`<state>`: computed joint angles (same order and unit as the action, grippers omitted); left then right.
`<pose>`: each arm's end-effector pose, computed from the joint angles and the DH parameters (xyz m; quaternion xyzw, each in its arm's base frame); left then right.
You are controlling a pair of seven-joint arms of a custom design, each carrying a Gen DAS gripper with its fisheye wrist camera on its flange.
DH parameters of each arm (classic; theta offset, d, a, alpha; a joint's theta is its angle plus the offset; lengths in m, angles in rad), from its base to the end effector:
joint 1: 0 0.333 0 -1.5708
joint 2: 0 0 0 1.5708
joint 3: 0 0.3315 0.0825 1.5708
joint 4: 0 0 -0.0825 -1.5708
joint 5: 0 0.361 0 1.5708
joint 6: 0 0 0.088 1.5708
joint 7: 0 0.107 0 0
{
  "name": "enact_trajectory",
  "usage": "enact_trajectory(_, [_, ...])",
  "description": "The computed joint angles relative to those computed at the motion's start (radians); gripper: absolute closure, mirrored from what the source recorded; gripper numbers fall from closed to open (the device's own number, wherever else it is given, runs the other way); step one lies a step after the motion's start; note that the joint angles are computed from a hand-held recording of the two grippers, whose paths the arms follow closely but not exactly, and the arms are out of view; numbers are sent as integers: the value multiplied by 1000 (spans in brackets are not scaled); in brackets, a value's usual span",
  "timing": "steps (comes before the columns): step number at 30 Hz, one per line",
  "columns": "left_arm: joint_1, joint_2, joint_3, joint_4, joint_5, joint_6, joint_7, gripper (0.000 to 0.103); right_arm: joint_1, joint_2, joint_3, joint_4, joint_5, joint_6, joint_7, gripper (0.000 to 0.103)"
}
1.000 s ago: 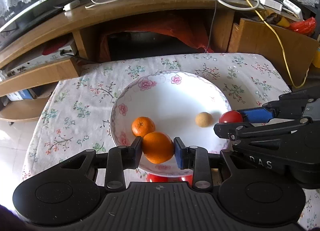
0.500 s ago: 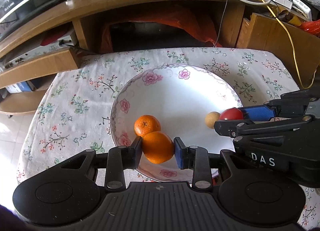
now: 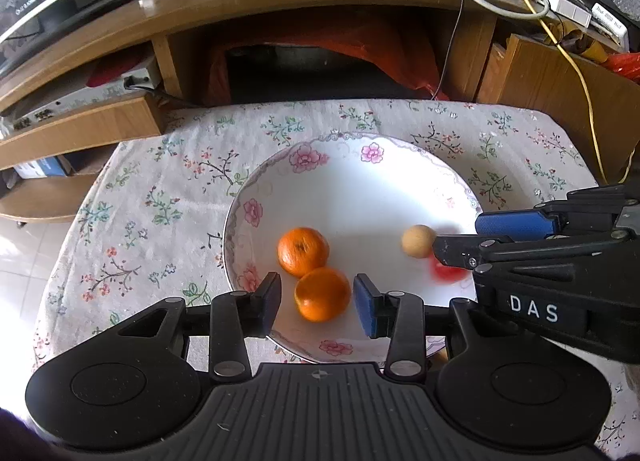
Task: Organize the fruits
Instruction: 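Lower the cherry tomato into the bowl and open the right gripper, then move both grippers back toward the remaining fruits beside the bowl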
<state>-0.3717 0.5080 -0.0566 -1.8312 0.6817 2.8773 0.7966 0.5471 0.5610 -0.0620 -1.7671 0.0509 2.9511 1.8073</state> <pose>0.5984 -0.3073 0.3364 -0.5844 0.7541 -0.2209 0.2023 0.6167 0.3293 0.3468 -0.7433 0.5943 -0.1283 0.2791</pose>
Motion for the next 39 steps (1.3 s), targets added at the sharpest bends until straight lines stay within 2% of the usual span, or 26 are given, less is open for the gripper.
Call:
enact_trajectory(9, [-14, -15, 21, -13, 32, 17, -42, 48, -7, -14, 6, -14, 21, 28, 0, 68])
enact_trajectory(13, [-15, -26, 26, -24, 46, 26, -61, 45, 17, -23, -17, -26, 11, 37, 15, 68])
enact_trajectory(24, [-10, -63, 27, -72, 84, 49, -98, 42, 38, -57, -35, -68, 0, 59, 42, 68])
enact_trajectory(39, [39, -148, -1, -206, 82, 91, -104, 38, 62, -114, -20, -151, -26, 61, 57, 66])
